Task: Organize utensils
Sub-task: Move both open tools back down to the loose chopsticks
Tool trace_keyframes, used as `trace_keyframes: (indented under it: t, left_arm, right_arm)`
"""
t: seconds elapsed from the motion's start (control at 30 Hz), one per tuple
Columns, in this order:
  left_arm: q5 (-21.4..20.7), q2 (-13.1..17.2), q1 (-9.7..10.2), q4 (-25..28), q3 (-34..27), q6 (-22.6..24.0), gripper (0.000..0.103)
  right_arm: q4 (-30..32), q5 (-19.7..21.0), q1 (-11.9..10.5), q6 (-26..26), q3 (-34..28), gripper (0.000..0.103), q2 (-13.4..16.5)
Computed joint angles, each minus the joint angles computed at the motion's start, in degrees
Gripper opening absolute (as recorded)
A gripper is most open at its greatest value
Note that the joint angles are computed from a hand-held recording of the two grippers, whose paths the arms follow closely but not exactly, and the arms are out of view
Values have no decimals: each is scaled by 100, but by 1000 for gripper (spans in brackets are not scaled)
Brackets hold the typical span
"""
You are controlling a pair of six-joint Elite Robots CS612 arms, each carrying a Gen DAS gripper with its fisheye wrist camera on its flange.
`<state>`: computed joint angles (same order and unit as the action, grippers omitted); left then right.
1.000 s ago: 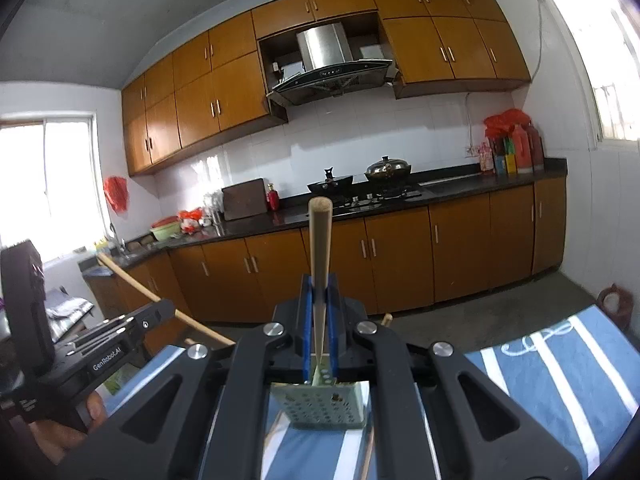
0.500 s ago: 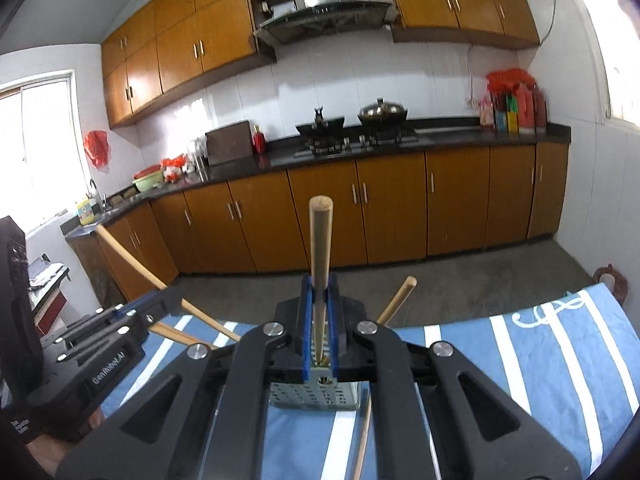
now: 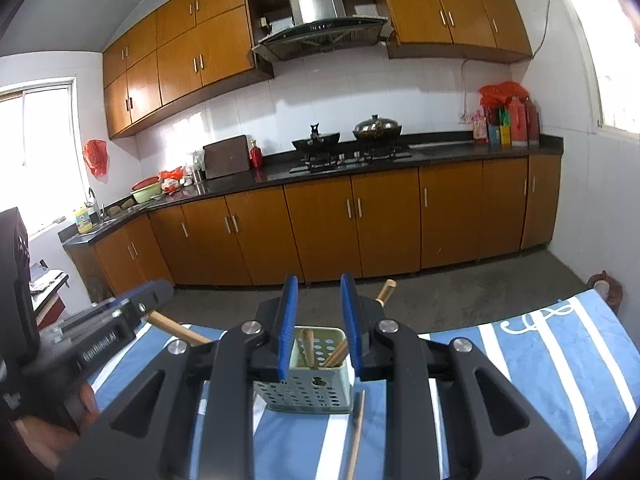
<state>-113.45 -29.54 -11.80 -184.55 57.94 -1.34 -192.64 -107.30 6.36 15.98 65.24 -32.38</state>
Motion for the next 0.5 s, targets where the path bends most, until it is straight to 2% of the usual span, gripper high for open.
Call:
trace_keyframes:
  t: [0.13, 0.27, 0.37, 0.5]
  left_arm:
    - [-23, -102, 57, -313, 198, -104, 31]
    - [-50, -229, 141, -528, 533, -55, 31]
    - [81, -301, 193, -538, 822, 169, 31]
    - [353, -299, 234, -223, 1119, 581, 31]
  right_arm:
    - [-354, -223, 49, -114, 371, 26, -141]
    - [-533, -352, 61, 5, 777, 27, -266]
    - [-403, -432, 65, 180, 1035, 27, -304]
    - [145, -268, 38, 595, 1236, 27, -255]
